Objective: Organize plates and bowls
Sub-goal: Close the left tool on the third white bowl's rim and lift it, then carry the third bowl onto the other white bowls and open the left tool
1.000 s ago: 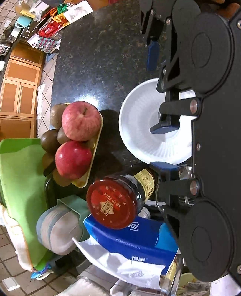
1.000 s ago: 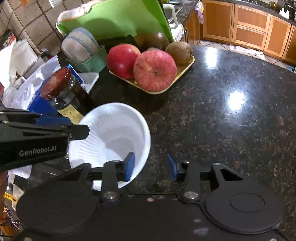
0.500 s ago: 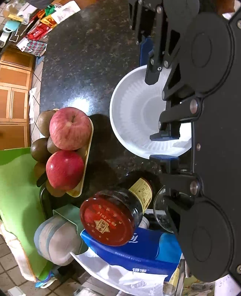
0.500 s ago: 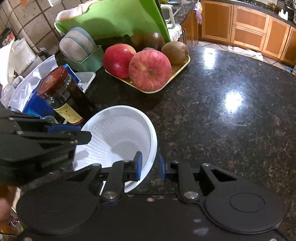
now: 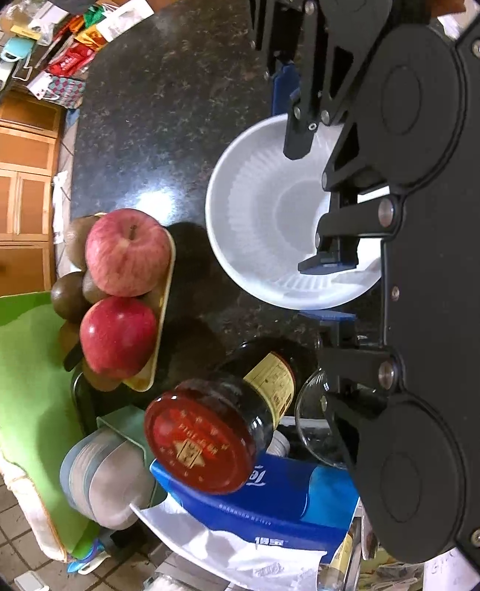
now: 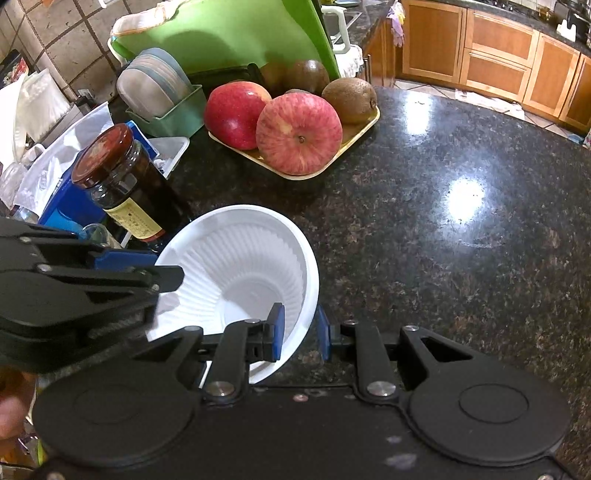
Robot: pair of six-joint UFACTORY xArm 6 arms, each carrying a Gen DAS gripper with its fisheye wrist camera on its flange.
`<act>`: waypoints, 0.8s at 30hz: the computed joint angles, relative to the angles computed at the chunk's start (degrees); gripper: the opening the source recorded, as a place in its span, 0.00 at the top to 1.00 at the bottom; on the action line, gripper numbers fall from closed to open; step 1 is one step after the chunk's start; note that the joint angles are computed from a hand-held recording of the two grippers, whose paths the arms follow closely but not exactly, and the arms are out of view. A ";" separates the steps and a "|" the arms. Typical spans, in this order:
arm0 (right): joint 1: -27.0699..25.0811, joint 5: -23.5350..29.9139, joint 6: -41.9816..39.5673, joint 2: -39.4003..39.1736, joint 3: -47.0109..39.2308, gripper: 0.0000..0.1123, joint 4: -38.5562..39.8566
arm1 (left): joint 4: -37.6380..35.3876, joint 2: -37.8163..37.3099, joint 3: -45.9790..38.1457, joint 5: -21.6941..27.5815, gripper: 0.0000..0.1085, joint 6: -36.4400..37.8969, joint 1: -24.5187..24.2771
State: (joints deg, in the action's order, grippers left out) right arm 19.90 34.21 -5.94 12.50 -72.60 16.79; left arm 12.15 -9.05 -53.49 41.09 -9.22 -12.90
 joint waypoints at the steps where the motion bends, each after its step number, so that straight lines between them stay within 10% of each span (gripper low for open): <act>1: -0.01 0.08 0.05 0.00 -0.06 0.81 -0.04 | -0.34 0.35 -0.26 0.47 0.72 0.18 -0.10; 24: -1.46 -0.64 4.33 -6.90 6.83 0.81 -3.60 | -10.22 -2.61 1.13 3.65 0.80 4.73 -1.46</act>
